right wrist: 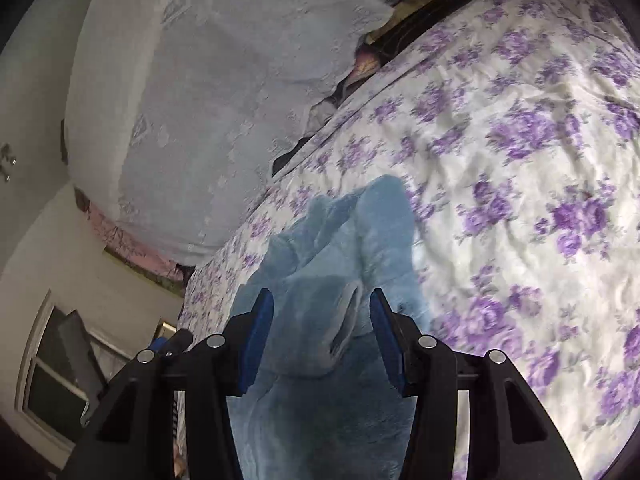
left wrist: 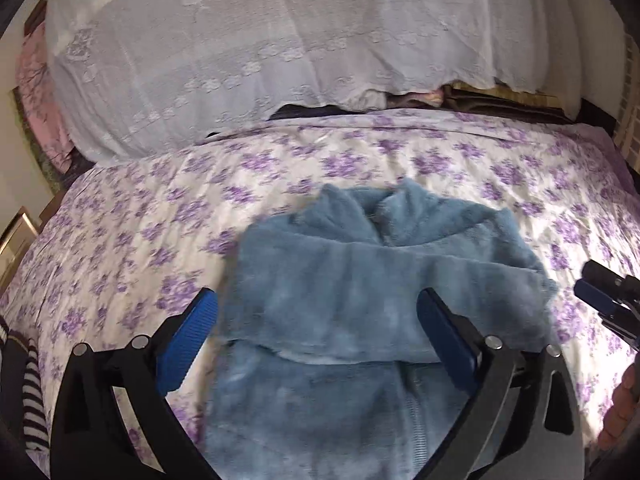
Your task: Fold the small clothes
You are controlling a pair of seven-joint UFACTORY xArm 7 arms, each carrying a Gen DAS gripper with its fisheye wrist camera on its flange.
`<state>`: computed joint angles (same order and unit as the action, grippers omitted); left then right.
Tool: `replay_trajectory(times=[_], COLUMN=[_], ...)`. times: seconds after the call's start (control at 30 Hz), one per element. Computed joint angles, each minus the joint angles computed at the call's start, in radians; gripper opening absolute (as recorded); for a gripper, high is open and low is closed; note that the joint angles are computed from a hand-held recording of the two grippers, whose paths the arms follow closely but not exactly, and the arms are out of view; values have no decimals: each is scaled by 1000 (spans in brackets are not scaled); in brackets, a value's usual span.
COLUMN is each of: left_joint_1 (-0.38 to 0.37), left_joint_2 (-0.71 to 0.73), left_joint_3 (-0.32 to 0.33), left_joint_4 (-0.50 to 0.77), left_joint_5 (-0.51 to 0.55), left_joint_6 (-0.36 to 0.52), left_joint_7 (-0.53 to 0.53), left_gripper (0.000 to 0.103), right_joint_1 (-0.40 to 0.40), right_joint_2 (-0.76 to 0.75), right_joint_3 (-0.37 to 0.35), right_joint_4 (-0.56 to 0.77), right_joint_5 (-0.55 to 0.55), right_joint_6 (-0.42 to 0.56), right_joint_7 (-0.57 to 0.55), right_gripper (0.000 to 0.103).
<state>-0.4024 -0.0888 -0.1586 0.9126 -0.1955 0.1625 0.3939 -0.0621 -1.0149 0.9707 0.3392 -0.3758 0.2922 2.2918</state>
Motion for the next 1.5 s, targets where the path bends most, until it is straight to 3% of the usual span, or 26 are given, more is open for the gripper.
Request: replay_trajectory(times=[0.07,0.17,0.33,0.4,0.47,0.53,0.6,0.7,0.77,0.87,0.9,0.97,1.03,1.1,1.13,1.27,1.33,1.37,1.4,1.43,1.47,1.5], left_joint_1=[38,76,129,123,104,58,31,66,120,151,159,189,195,184,174,33,-64,-78,-52,17,90,124], left_joint_2=[34,86,181,212,246,287,325,357,359,356,351,320,290,285,293,393,469,502,515,510,501,489], left_joint_3=[21,41,31,38,53,103,136,109,59,29,20,-11,-23,-29,-33,58,151,171,149,85,15,-13], left_joint_4=[27,78,173,195,220,247,273,280,268,260,259,243,238,269,296,423,482,500,483,463,457,448], left_joint_5=[27,-64,-25,64,172,341,457,452,371,295,272,195,146,123,117,312,470,508,504,458,372,296], left_joint_6=[16,58,116,104,101,103,122,132,119,117,124,117,91,105,124,190,232,240,208,179,186,184], left_joint_7=[-39,20,-28,-100,-185,-328,-431,-428,-366,-304,-283,-221,-176,-151,-139,-301,-435,-462,-461,-433,-365,-310], left_gripper=[97,97,97,97,97,97,97,99,99,99,99,99,99,99,99,99,99,99,99,99,99,99], right_joint_1=[-14,-18,-44,-61,-89,-96,-91,-49,-22,18,3,8,60,74,76,73,101,81,98,145,163,155], right_joint_2=[61,100,249,311,395,486,503,438,438,575,591,548,512,502,527,717,806,824,801,761,717,688], right_joint_3=[1,-3,-70,-81,-90,-85,-84,-144,-202,-298,-292,-277,-294,-268,-272,-322,-354,-341,-366,-406,-404,-360], right_joint_4=[59,107,127,134,152,224,278,287,281,255,222,190,211,276,311,415,441,425,384,353,337,348], right_joint_5=[-14,-26,-54,-77,-123,-169,-221,-269,-290,-284,-303,-380,-361,-397,-426,-519,-488,-501,-548,-553,-516,-489], right_joint_6=[55,156,123,114,72,155,241,300,314,259,200,182,268,399,412,346,405,404,360,359,400,482], right_joint_7=[-53,-84,-132,-129,-148,-210,-250,-254,-276,-306,-263,-135,-123,-123,-145,-198,-226,-208,-149,-90,-73,-66], right_gripper=[51,51,51,50,42,19,10,8,8,10,9,9,15,15,15,15,10,10,9,8,9,16])
